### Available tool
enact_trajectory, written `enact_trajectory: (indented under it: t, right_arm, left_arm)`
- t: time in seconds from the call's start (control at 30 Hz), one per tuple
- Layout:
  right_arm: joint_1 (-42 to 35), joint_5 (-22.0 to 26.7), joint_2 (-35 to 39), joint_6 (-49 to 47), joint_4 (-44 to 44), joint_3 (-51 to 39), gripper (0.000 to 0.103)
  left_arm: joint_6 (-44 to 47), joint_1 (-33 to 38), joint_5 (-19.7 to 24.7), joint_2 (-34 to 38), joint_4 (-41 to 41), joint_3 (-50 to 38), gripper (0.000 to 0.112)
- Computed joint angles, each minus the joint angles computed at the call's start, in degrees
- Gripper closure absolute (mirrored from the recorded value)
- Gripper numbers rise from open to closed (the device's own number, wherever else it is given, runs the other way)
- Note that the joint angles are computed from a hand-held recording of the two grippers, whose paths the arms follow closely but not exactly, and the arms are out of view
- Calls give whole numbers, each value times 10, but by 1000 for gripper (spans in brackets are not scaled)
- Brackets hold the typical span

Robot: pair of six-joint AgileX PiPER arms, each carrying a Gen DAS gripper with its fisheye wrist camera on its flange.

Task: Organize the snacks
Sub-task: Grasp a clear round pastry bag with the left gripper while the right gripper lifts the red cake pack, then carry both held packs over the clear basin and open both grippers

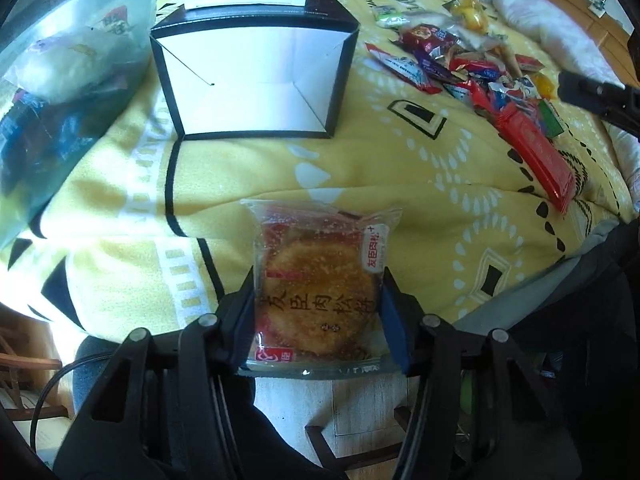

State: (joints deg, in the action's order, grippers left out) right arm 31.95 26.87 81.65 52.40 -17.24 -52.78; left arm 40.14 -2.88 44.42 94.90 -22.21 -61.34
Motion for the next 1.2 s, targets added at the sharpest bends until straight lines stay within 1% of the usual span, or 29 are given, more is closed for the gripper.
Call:
enact_trajectory:
  t: [0.03, 0.07, 0.13, 0.17, 0.3, 0.4, 0.5, 0.57, 0.6, 0.67, 0.77, 0.83, 0.93, 1.0, 1.1, 1.2]
  right_arm:
    - [0, 16, 3, -10, 7, -4, 44]
    - [8, 36, 6, 0, -10, -9, 36]
    - [30, 70, 12, 19, -44, -15, 24]
    - [38, 77, 14, 22, -52, -15, 23]
    - [48, 68, 34, 0, -28, -6, 23]
    - [49, 57, 64, -6, -19, -3, 24]
    - [55, 62, 104, -6, -29, -11, 29]
    - [65, 68, 120, 15, -54, -13, 46]
    - [68, 68, 116, 30, -65, -9, 48]
    - [79, 72, 93, 61, -89, -2, 49]
    - [103, 105, 55, 104, -130, -9, 49]
    - [113, 129, 29, 125, -152, -24, 49]
    - [110, 151, 9, 123, -163, -67, 49]
    - [102, 161, 13, 102, -165, -116, 49]
    - [85, 159, 35, 51, -149, -208, 49]
    - [68, 150, 89, -20, -110, -326, 49]
  left_arm:
    - [-3, -4, -2, -1, 1, 1, 57]
    - [1, -4, -1, -4, -2, 2, 57]
    - [3, -5, 1, -8, -4, 2, 57]
    - [3, -6, 3, -9, -6, -1, 57]
    - [5, -11, 13, -10, -13, -6, 57]
    - [5, -9, 18, -8, -11, -9, 57]
    - [-9, -12, 25, -4, -8, -19, 57]
    - [-13, -18, 27, -13, -9, -23, 57]
    - [-10, -22, 28, -20, -13, -25, 57]
    - [7, -24, 34, -35, -30, -32, 57]
    - [30, -17, 55, -54, -70, -64, 57]
    - [41, 1, 76, -60, -100, -95, 57]
    - [39, 30, 99, -57, -131, -156, 57]
    - [30, 53, 112, -43, -145, -207, 57]
    - [2, 86, 115, -11, -152, -285, 57]
    - [-37, 123, 117, 31, -145, -363, 57]
